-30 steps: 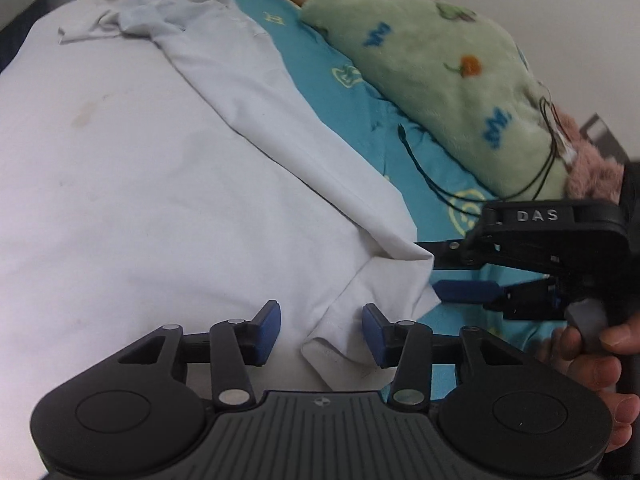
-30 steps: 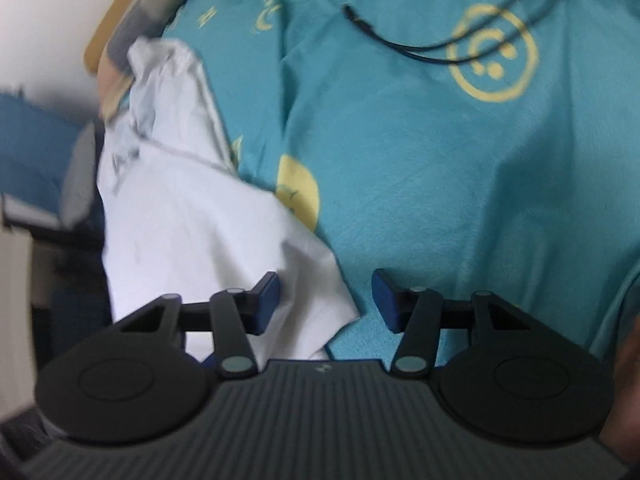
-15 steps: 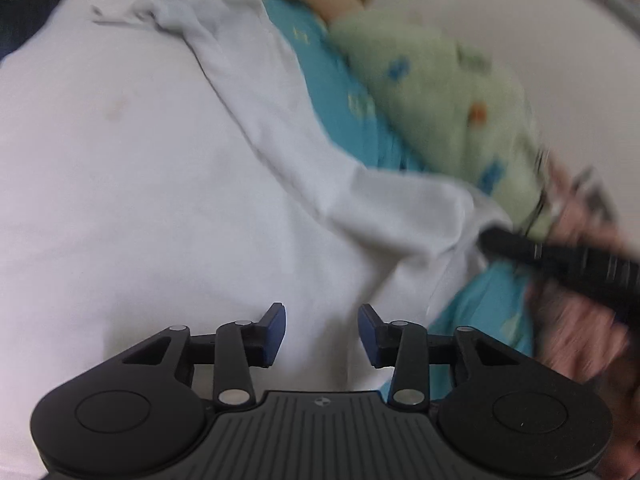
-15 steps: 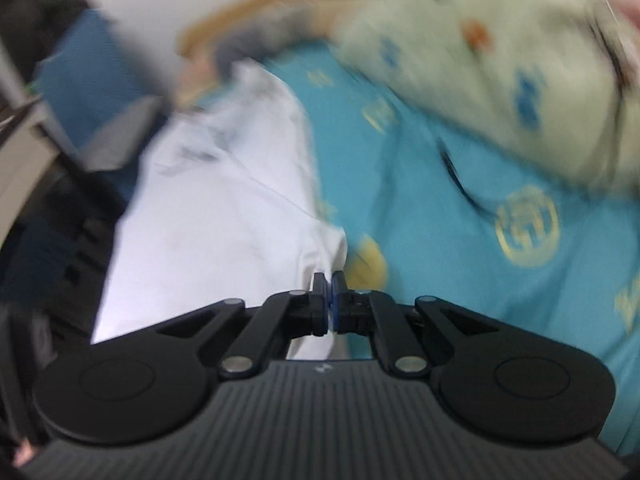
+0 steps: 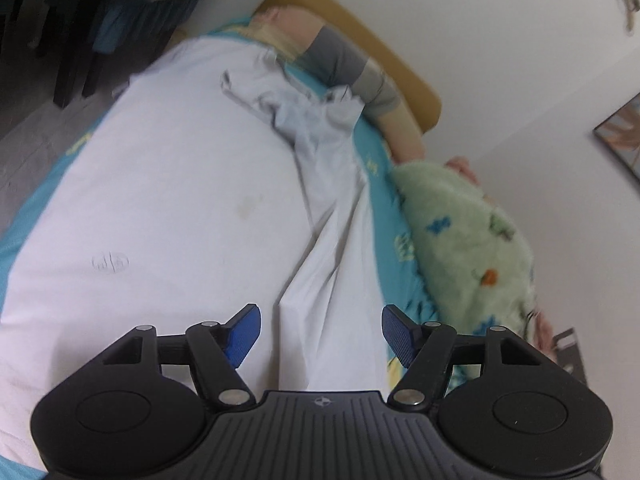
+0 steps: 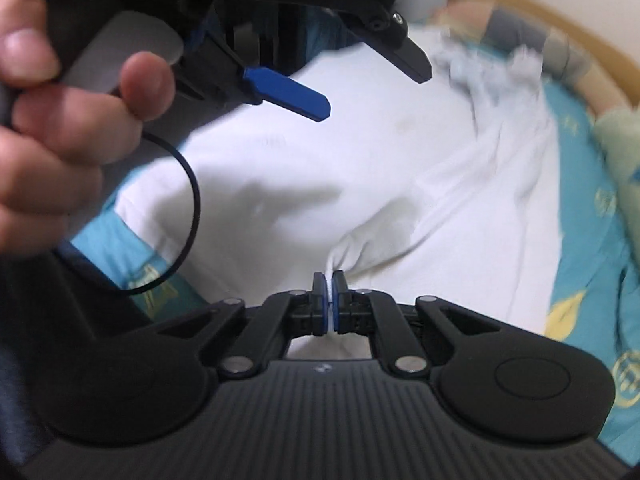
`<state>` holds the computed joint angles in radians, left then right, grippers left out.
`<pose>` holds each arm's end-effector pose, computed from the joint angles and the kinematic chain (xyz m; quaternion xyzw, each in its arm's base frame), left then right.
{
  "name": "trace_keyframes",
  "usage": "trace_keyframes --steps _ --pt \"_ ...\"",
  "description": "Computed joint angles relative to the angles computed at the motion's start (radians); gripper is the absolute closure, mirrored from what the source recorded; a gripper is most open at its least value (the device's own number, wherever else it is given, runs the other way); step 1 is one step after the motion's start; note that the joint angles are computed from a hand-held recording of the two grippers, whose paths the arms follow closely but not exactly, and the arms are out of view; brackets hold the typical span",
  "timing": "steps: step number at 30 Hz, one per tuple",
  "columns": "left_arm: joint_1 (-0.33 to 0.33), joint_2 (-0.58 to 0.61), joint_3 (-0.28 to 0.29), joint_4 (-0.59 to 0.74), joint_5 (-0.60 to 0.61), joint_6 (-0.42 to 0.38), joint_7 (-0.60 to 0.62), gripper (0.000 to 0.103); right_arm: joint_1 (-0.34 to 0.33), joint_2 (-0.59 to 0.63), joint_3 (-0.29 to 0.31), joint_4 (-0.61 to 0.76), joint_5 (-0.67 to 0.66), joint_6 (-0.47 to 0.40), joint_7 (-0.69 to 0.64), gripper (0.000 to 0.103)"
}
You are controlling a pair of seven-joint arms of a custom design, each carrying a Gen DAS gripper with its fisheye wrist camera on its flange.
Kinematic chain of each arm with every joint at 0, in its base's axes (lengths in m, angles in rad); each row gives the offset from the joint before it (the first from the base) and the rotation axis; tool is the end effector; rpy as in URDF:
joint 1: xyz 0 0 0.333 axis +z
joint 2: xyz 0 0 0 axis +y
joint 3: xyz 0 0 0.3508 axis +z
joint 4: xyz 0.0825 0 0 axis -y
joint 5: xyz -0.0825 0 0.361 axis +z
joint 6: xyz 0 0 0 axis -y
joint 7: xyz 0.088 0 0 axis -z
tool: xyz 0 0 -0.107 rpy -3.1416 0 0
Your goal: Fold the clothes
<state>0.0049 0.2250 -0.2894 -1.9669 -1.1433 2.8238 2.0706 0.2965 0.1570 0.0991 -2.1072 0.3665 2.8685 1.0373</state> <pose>0.6074 -0.1172 0.4578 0.7126 -0.5553 0.4282 0.0210 0.5600 0.2093 0.4585 -0.8408 0.4435 -0.1503 0.2718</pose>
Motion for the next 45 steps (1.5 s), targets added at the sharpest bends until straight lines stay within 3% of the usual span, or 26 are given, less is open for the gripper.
trace_keyframes --steps 3,5,6,7,9,12,16,18,21,23,24,25,27,30,33,35,38,40,42,43,45 --pt "-0.021 0.054 0.004 0.031 0.112 -0.045 -0.089 0.036 -0.045 -0.009 0.005 0.037 0.101 -0.111 -0.026 0.091" --pt "-0.031 0.083 0.001 0.048 0.187 -0.035 -0.138 0.036 -0.074 -0.019 0.003 0.062 0.196 -0.189 -0.053 0.063" --pt "-0.037 0.097 -0.001 0.057 0.228 -0.03 -0.166 0.038 -0.086 -0.029 0.001 0.064 0.253 -0.2 -0.071 0.039" --pt "-0.043 0.111 -0.001 0.066 0.27 -0.025 -0.194 0.04 -0.095 -0.037 -0.004 0.064 0.296 -0.198 -0.087 0.036" --pt "-0.055 0.129 0.006 0.072 0.354 -0.014 -0.249 0.044 -0.104 -0.043 -0.018 0.065 0.349 -0.165 -0.096 0.036" --pt "-0.078 0.142 0.029 0.07 0.476 0.014 -0.345 0.05 -0.101 -0.035 -0.03 0.058 0.378 -0.045 -0.06 0.036" --pt "-0.128 0.126 0.083 0.025 0.638 0.124 -0.488 0.051 -0.094 -0.003 -0.052 0.042 0.333 0.109 0.11 0.036" --pt "-0.128 0.137 0.083 0.037 0.684 0.124 -0.538 0.051 -0.112 -0.007 -0.029 0.026 0.388 0.136 0.144 0.036" --pt "-0.141 0.152 0.099 0.054 0.789 0.061 -0.609 0.051 -0.134 0.006 0.007 0.037 0.461 0.152 0.122 0.036" --pt "-0.141 0.147 0.094 0.038 0.849 0.072 -0.627 0.061 -0.141 0.019 0.015 0.052 0.473 0.153 0.103 0.036" --pt "-0.124 0.142 0.072 0.029 0.855 0.074 -0.623 0.085 -0.142 0.02 0.015 0.053 0.471 0.15 0.102 0.036" --pt "-0.102 0.136 0.045 0.02 0.854 0.076 -0.617 0.102 -0.141 0.015 0.013 0.048 0.466 0.144 0.107 0.036" --pt "-0.089 0.109 0.022 -0.013 0.888 0.099 -0.63 0.102 -0.152 0.003 0.025 0.041 0.502 0.14 0.077 0.036" --pt "-0.161 0.039 0.094 -0.091 1.052 0.171 -0.745 0.102 -0.156 -0.011 0.036 0.034 0.575 0.168 0.01 0.036" --pt "-0.272 0.0 0.216 -0.126 1.267 0.152 -0.94 0.102 -0.152 -0.016 0.039 0.03 0.623 0.198 -0.044 0.036" --pt "-0.296 0.001 0.244 -0.122 1.361 0.14 -1.014 0.102 -0.149 -0.017 0.038 0.031 0.639 0.201 -0.068 0.036" --pt "-0.279 -0.01 0.234 -0.131 1.415 0.169 -1.079 0.091 -0.139 -0.017 0.035 0.03 0.642 0.215 -0.089 0.036" --pt "-0.3 -0.016 0.267 -0.127 1.511 0.183 -1.158 0.06 -0.134 -0.019 0.037 0.026 0.644 0.243 -0.106 0.036" --pt "-0.325 -0.023 0.3 -0.109 1.614 0.171 -1.241 0.037 -0.139 -0.019 0.046 0.026 0.664 0.262 -0.132 0.036" --pt "-0.335 -0.025 0.313 -0.098 1.665 0.163 -1.281 0.028 -0.141 -0.019 0.051 0.027 0.676 0.265 -0.144 0.036" --pt "-0.326 -0.032 0.309 -0.086 1.717 0.161 -1.315 0.02 -0.143 -0.02 0.055 0.028 0.694 0.271 -0.163 0.036"
